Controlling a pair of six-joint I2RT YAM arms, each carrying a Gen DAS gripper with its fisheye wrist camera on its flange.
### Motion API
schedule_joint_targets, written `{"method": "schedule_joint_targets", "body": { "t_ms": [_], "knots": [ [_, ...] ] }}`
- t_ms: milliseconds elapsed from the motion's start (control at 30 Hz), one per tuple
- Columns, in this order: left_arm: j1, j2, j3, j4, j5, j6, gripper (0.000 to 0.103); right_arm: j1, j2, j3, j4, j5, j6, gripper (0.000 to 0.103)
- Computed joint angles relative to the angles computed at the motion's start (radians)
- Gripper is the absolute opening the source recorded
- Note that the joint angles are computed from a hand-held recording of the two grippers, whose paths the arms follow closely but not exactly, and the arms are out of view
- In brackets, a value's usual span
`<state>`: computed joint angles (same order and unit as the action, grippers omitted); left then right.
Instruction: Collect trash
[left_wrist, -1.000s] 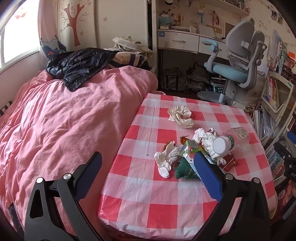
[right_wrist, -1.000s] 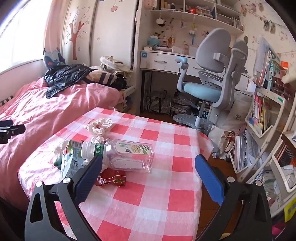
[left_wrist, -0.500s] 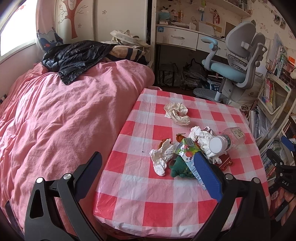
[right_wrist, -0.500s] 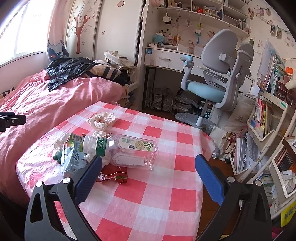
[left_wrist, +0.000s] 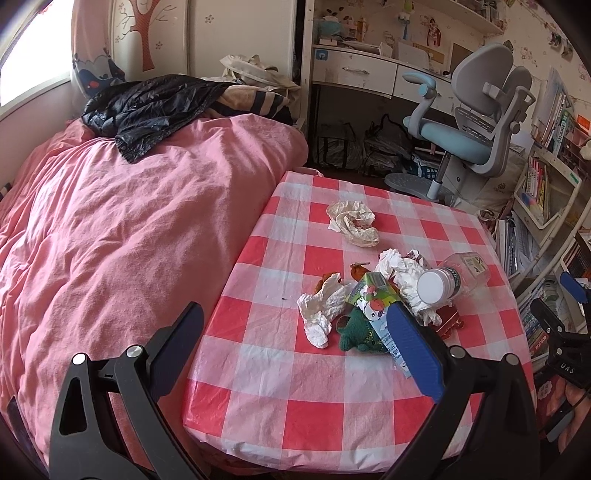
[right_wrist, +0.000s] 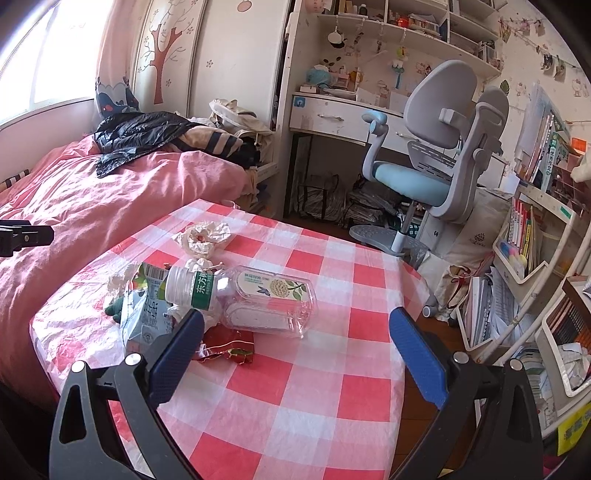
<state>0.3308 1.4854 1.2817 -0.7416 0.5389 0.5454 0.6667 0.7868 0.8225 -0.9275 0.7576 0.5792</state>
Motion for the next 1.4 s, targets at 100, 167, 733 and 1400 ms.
{"method": "schedule_joint_targets", "body": {
  "t_ms": [100, 167, 733, 1400],
  "knots": [
    [0.001, -0.001, -0.002, 0.001, 0.002, 0.002, 0.096, 0.000, 0.001, 0.000, 0.001, -0.001, -0.001, 0.097],
    [0.001, -0.001, -0.002, 0.002, 0.002, 0.003, 0.096, 0.000, 0.000, -0.003, 0.002, -0.001, -0.004, 0.097],
    [0.003, 0.003, 0.004, -0.003, 0.004, 0.006, 0.096, 0.007, 0.007, -0.001, 0.004, 0.005, 0.000, 0.097],
    [0.002, 0.004, 0.007, -0.006, 0.003, 0.004, 0.096, 0.026, 0.023, -0.001, 0.011, 0.018, 0.006, 0.097]
  ]
}}
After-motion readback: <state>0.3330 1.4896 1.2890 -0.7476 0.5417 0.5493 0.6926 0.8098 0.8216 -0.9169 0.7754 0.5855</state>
